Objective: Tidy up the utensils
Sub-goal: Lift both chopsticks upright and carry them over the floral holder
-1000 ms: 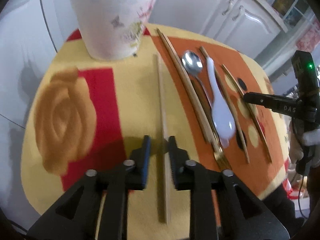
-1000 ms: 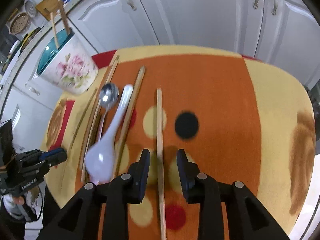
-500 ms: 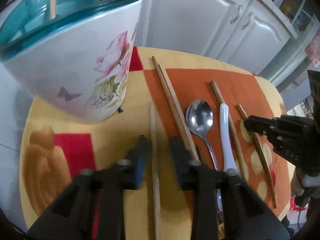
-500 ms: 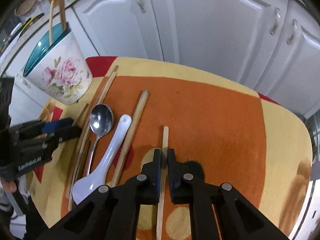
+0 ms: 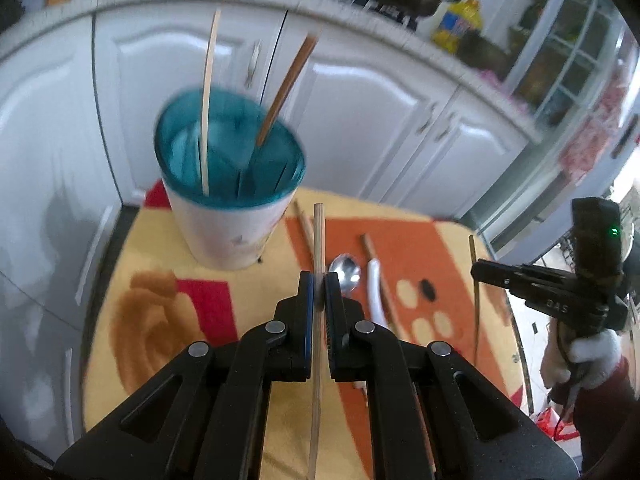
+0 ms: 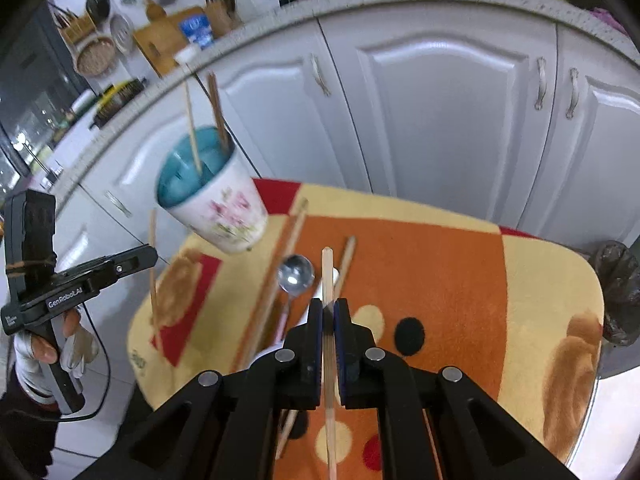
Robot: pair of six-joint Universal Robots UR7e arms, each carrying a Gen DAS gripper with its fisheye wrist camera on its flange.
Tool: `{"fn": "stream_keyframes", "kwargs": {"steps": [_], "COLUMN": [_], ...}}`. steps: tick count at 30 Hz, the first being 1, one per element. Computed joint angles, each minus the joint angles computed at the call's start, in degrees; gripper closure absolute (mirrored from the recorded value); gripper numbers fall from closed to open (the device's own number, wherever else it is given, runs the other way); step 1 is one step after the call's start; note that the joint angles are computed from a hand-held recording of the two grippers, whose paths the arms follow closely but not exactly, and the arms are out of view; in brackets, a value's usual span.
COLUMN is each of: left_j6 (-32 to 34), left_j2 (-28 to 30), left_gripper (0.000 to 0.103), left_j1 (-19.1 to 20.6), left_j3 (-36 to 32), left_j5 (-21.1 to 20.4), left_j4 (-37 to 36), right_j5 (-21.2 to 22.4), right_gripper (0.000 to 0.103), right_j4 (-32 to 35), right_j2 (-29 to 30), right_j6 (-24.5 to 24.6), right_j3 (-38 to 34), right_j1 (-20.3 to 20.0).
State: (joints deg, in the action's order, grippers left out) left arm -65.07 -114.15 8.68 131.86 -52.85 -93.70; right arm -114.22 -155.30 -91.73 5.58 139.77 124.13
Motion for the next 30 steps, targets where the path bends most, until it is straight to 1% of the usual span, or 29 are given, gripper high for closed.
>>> {"fn": "stream_keyframes", "kwargs": {"steps": [2, 5, 11, 14, 21, 27, 30], "left_j6": [-1.15, -2.57, -4.32, -5.53, -10.38, -13.43, -14.63], "left_j2": [-0.98, -1.38, -1.74, -2.0, -3.71, -4.54, -4.74], "left_gripper": [0.099, 0.099, 0.099, 0.099, 0.099, 0.099, 0.099], "left_j1": [-2.04, -4.02, -5.83, -7.08, -10.43, -12.47, -12.93], "left_j3": [-0.93, -1.66, -2.78, -3.53, -5.41, -7.95, -9.34], "left_j5": [0.47, 0.71, 1.73, 2.03, 3.25, 5.85, 7.89], "left_j4": [2.12, 4.48, 6.6, 8.14, 13.84, 18.28, 19.78], "right_j5": [-0.19, -0.14, -1.22, -1.18, -0.15, 0.8, 1.18], "right_gripper": [0.098, 0.098, 0.098, 0.098, 0.098, 0.098, 0.098], "right_j4": [0.77, 1.55, 1.25, 0.97, 0.11, -0.5, -1.25], "right_j2": [-1.14, -2.69, -3.99, -4.26, -3.74, -2.09, -0.34], "right_j6": [0.73, 1.22, 2.26, 2.04, 1.65, 0.75, 0.16], "right_j3": [-0.27, -0.59, -1.32, -1.75, -3.05, -5.17, -6.57], "right_j1": [1.3, 2.84, 6.03, 7.44, 8.49, 9.76, 10.49]}}
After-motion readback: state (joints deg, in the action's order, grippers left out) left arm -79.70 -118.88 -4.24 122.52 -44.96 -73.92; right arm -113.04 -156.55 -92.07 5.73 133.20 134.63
